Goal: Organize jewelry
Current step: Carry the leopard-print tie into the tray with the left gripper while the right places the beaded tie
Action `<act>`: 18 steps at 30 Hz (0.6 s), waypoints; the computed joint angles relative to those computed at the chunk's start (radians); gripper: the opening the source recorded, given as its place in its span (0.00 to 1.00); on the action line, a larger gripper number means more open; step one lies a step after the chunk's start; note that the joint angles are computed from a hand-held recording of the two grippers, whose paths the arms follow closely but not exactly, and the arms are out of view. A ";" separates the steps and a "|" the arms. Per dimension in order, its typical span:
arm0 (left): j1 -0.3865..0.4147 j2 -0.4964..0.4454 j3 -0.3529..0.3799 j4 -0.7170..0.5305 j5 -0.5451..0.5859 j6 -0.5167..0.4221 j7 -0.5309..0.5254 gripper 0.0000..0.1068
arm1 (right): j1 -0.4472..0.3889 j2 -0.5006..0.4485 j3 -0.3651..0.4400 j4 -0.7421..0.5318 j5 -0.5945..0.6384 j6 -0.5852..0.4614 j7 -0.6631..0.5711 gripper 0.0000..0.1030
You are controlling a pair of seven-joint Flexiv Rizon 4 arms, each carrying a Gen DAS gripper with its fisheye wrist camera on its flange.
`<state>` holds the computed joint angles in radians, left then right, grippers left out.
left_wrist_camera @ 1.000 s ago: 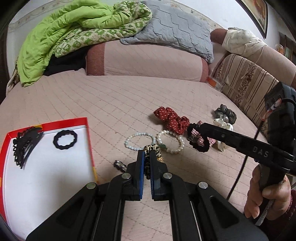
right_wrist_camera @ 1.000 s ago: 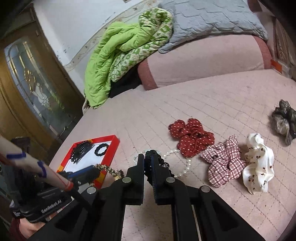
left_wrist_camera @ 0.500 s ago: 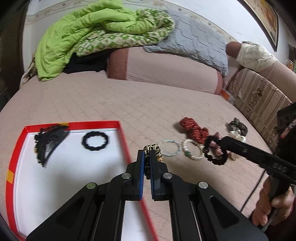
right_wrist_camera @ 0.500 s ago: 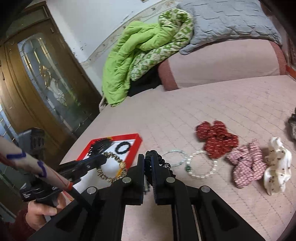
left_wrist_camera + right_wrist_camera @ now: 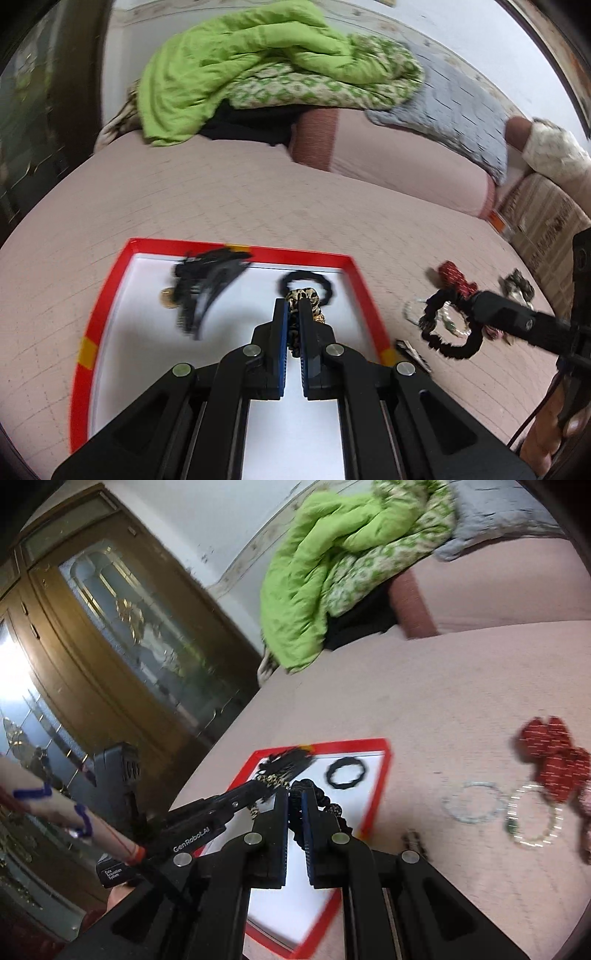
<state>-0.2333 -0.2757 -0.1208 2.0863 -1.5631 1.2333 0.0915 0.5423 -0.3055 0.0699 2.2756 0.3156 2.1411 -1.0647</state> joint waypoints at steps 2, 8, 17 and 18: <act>0.012 -0.018 0.006 -0.017 0.006 0.006 -0.012 0.05 | -0.022 -0.037 0.015 -0.044 -0.055 -0.017 0.018 0.08; 0.051 -0.068 0.007 -0.055 0.056 0.040 -0.069 0.05 | -0.097 -0.161 0.050 -0.168 -0.223 -0.042 0.105 0.08; 0.133 -0.126 -0.018 -0.098 0.183 0.070 -0.217 0.05 | -0.073 -0.229 -0.016 -0.238 -0.322 -0.159 0.121 0.08; 0.139 -0.132 -0.020 -0.101 0.200 0.076 -0.236 0.05 | -0.080 -0.233 -0.010 -0.240 -0.331 -0.162 0.120 0.08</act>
